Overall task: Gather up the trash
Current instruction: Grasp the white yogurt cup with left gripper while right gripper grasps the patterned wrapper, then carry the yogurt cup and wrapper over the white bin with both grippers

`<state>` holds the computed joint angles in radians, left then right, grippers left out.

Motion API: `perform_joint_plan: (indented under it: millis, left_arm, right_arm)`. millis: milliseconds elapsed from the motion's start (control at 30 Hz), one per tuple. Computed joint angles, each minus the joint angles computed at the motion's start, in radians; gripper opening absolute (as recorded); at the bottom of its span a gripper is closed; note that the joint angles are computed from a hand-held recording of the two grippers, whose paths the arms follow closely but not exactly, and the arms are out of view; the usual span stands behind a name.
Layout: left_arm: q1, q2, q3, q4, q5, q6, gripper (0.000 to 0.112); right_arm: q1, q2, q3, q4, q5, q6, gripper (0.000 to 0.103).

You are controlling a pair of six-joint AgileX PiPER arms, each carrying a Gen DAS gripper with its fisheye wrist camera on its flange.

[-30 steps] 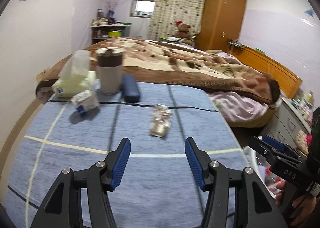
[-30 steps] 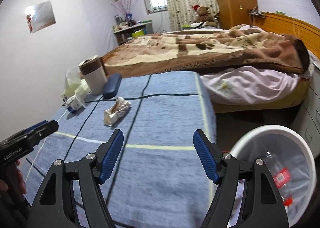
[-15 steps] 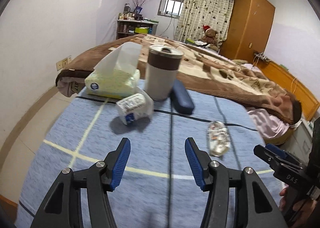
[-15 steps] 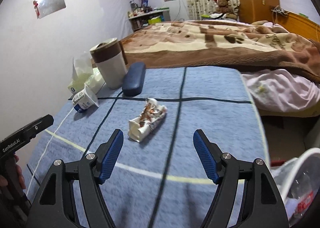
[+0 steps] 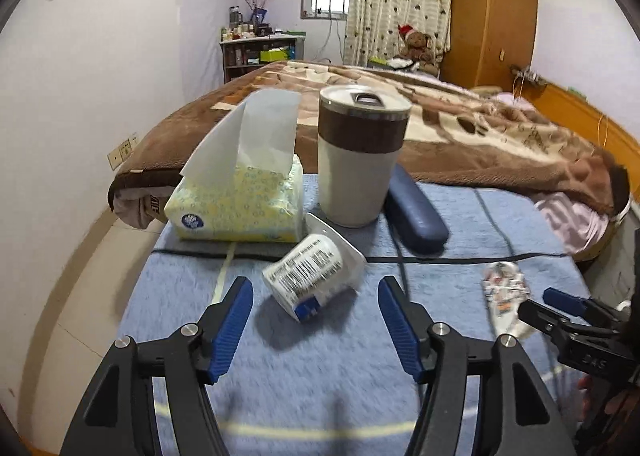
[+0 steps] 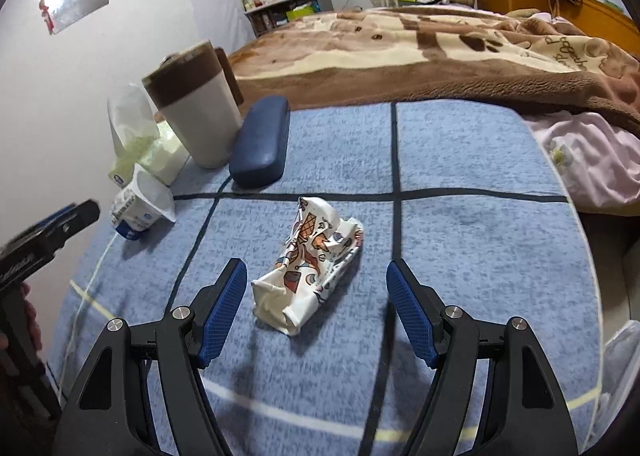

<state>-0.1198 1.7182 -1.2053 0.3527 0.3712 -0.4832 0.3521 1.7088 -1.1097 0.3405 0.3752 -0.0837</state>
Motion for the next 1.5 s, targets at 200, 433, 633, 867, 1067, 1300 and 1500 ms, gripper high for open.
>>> perform_joint_plan:
  millis: [200,433,633,867,1067,1300,1500]
  left_arm:
    - [0.019,0.118,-0.102,-0.036,0.003,0.115,0.065]
    - [0.035,0.201,-0.170,-0.146,0.005,0.268,0.065]
    - [0.045,0.190,-0.150,-0.436,-0.013,0.542,0.063]
    - [0.035,0.202,-0.156,-0.408,-0.035,0.509,0.057]
    - [0.027,0.255,-0.226,-0.375,0.011,0.452,0.057]
    - [0.013,0.258,-0.222,-0.323,0.000,0.362,0.054]
    - [-0.020,0.186,-0.135,-0.238,-0.034,0.260,0.054]
  right_arm:
    - [0.013,0.048,-0.049,-0.069,0.031,0.053,0.074]
    - [0.054,0.064,-0.068,-0.337,0.051,0.275,0.074]
    - [0.055,0.038,-0.036,-0.326,0.031,0.240,0.055]
    - [0.054,0.026,-0.023,-0.300,0.028,0.213,0.047]
    - [0.045,0.039,-0.035,-0.280,0.033,0.198,0.047]
    - [0.041,0.032,-0.022,-0.256,0.013,0.170,0.046]
    - [0.036,-0.019,0.039,-0.230,-0.014,0.141,0.046]
